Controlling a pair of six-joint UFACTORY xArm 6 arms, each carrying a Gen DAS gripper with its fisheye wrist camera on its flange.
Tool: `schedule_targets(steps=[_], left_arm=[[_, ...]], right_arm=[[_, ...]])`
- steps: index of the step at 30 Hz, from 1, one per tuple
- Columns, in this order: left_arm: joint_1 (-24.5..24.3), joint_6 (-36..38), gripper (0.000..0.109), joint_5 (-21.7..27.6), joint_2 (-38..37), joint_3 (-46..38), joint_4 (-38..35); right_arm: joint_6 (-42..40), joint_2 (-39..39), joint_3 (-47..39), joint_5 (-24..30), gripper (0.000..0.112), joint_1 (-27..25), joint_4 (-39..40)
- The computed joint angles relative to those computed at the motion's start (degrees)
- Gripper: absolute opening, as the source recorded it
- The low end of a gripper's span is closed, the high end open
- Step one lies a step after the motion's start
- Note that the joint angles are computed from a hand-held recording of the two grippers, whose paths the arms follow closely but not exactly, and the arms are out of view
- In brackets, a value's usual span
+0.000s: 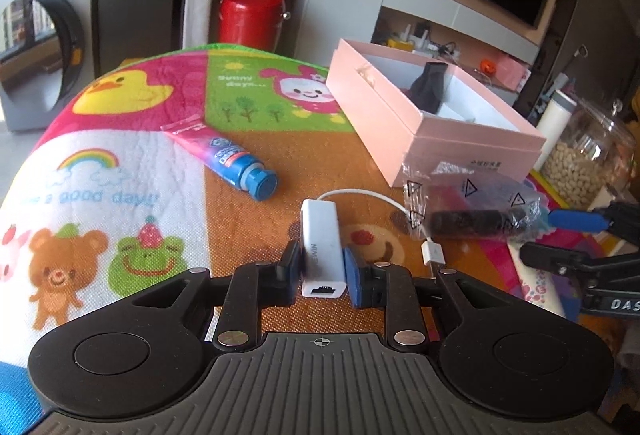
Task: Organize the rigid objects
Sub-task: 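Grasp the clear bag with black item with the right tool while the left holds the adapter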
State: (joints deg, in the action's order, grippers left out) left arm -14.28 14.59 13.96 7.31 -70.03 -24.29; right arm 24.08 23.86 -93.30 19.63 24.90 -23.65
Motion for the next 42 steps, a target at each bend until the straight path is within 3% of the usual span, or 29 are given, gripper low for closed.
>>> schedule_targets(steps=[4,6,8,11,13,15,20,25,31,42], left_arm=[[-0.8,1.7,0.027,-4.3,-0.4,2.2,-3.9],[-1.0,4.0,0.027,-5.2,-0.3,2.3,-8.1],[-1.2,6.7,0.027,-5.5,-0.3,2.3,-11.7],[-1.4,9.5,0.027,-5.9,-0.2,2.2,-15.5],[-1.4,10.4,0.027,-6.0,-0.3,2.3,-16.7],[-1.5,10.9,0.027,-6.2,-0.3,2.4,-17.4],[-1.6,11.5,0.027,-6.5,-0.2,2.3,-18.4],[-1.7,12.8,0.027,-6.5,-0.2,2.2,-20.2],[-1.6,13.3,0.027,-6.4,-0.2,2.2,-21.0],[-1.6,12.3,0.027,-6.8,-0.4,2.6,-19.6]], right_arm=[[6.6,-1.7,2.2,-1.3,0.07,-0.3,-10.8],[7.4,-2.5,3.3,-2.1,0.071,-0.4,-12.6],[6.1,-2.9,3.9,-3.1,0.074,-0.5,-10.4],[-1.2,-1.6,2.7,-3.4,0.077,0.0,0.2],[-0.2,0.6,-0.4,-1.8,0.077,0.4,-1.0],[3.1,3.6,-5.2,0.9,0.077,0.8,-2.8],[0.8,11.6,-18.6,7.5,0.089,1.4,10.0],[-0.7,21.4,-34.5,18.2,0.093,2.7,6.4],[-3.4,26.2,-43.0,24.6,0.099,2.3,11.4],[-3.2,23.4,-37.9,21.0,0.092,2.2,10.7]])
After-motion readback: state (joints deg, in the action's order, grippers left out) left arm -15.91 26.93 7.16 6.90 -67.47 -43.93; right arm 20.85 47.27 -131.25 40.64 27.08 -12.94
